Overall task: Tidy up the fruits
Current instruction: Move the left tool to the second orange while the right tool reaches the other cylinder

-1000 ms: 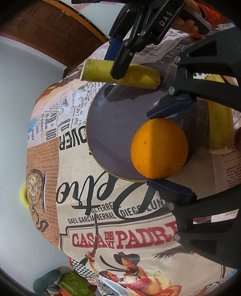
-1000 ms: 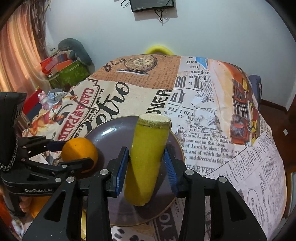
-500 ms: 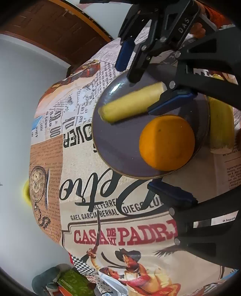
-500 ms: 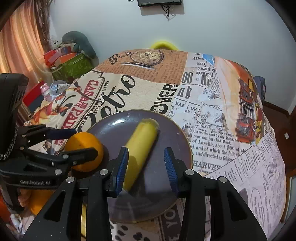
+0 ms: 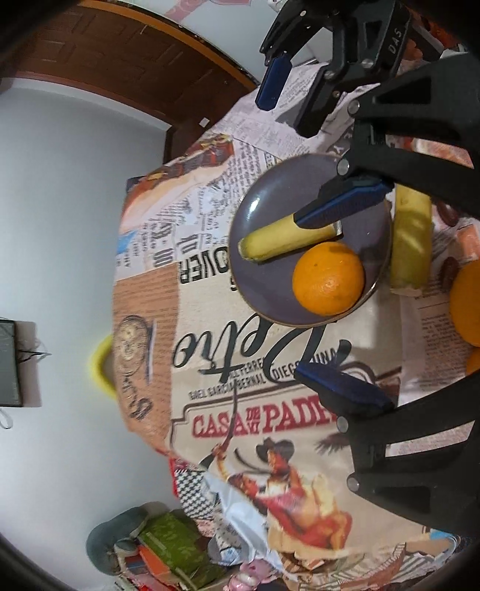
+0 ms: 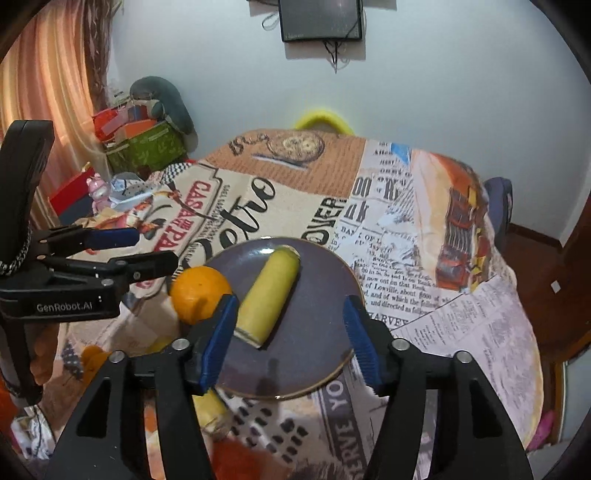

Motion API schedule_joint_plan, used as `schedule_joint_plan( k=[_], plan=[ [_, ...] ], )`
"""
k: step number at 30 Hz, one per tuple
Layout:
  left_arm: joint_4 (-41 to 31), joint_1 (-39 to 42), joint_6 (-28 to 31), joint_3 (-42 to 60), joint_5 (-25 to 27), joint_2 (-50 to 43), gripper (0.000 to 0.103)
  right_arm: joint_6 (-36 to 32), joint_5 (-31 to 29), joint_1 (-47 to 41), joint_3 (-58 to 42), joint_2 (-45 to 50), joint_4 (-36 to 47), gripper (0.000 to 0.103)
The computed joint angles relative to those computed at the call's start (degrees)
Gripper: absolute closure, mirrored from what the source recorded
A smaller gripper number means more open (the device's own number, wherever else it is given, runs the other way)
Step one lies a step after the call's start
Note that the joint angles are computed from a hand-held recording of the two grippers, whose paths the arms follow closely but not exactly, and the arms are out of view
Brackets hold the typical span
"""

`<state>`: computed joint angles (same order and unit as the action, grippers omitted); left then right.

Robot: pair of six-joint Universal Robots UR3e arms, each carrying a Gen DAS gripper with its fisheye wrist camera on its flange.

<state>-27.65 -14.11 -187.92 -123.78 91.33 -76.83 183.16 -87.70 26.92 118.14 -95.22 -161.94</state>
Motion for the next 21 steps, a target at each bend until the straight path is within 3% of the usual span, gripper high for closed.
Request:
schedule_joint_plan(
  k=[10,14,21],
  plan=[
    [-8.07,-2.61,-1.27,-3.19,4.3,15.75,0.012,2.55,-6.74,7.17,0.51,-6.01,2.49,0.033],
    [-12.5,-2.93,-1.39,-5.09,5.68,21.05,0.012,3.74,-9.44,10.1,1.11,-6.42,1.93,0.027],
    [-20.51,-0.64,-1.2,-11.23,5.02,31.63,0.012,5.34,-11.11,14.19,2.59,-6.41,1.21,0.027]
  ],
)
